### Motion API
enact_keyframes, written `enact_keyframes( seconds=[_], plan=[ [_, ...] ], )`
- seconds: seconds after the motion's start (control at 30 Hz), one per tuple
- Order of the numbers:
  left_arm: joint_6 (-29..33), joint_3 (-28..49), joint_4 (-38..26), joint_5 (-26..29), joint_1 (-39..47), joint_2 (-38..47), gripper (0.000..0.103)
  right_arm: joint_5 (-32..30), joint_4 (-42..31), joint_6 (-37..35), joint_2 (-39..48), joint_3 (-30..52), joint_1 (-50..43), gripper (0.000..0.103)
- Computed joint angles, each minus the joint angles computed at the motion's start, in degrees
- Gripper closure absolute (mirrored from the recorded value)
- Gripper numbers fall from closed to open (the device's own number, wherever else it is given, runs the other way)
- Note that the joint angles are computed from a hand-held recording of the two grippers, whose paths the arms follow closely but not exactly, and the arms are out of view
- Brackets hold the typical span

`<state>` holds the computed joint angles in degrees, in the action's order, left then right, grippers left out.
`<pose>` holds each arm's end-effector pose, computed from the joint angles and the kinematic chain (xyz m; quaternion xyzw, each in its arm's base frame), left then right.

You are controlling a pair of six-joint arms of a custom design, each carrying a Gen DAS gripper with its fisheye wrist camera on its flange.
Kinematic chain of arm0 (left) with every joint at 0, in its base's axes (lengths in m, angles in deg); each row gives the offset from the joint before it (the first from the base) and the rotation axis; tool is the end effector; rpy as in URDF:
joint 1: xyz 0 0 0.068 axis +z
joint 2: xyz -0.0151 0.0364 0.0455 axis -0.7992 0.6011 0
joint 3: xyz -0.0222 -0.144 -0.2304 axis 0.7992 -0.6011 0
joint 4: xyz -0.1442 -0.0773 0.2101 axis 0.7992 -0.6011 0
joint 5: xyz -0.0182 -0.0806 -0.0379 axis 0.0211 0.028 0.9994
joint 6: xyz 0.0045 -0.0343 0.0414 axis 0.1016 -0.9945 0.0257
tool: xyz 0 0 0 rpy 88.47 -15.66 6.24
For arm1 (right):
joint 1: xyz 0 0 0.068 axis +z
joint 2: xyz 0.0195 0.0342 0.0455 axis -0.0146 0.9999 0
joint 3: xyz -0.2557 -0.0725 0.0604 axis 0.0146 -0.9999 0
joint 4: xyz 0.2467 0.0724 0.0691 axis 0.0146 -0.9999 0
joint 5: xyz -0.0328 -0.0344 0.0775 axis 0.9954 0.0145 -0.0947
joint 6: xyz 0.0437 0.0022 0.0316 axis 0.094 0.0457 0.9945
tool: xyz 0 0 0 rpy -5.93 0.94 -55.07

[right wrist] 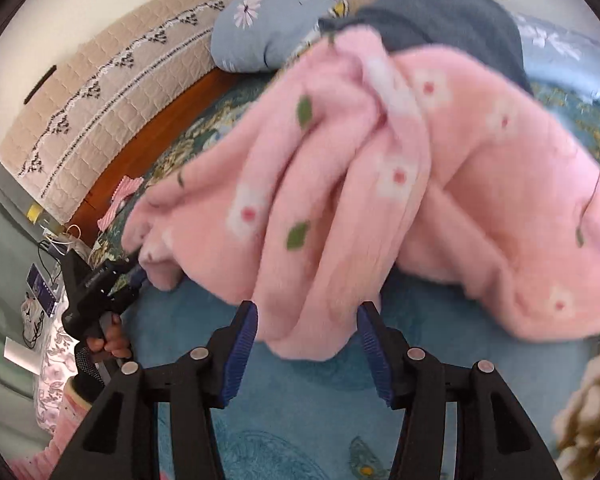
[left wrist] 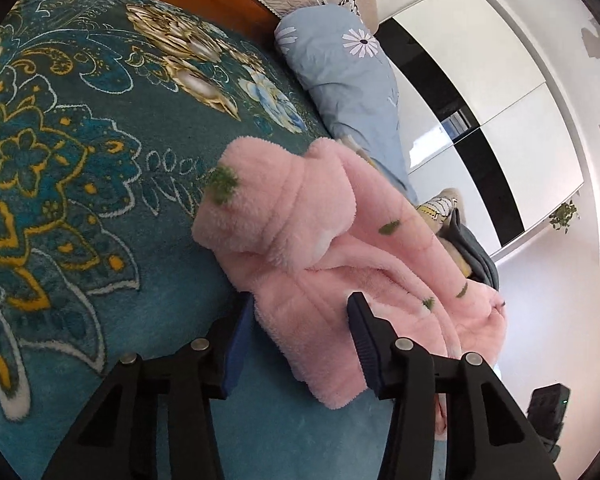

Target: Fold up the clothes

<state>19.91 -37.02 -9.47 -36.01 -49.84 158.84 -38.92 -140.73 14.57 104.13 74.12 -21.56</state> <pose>0.2390 0.0092 0.0818 -0.3751 0.7664 -0.2643 0.4496 0.3797 -0.1184 0.1832 -0.1795 0.9174 0.2870 0.2093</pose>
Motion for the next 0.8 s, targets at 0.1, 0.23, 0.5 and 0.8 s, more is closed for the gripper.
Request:
enact_keyframes(
  seconds=[0.1,0.23,0.5,0.8],
  plan=[
    [-0.96,-2.4,4.41,2.06,1.91,0.17,0.058,-1.11,3.27,6.65,1.65,-2.07,0.55,0.053],
    [-1.93,-4.77,8.6,4.67,4.64,0.32,0.058,-1.94,5.74,12.34,0.56,-2.43,0.34,0.09],
    [-2.99,-6.25,11.2,7.28,7.59,0.39,0.058,-6.14,-1.6,5.8,-9.6,10.9,-7.4,0.094],
    [-1.48,-5.6,8.54,7.85,6.55,-1.51,0.058,-0.43,3.76,12.01,-8.64,30.85,-14.3,0.094]
  ],
)
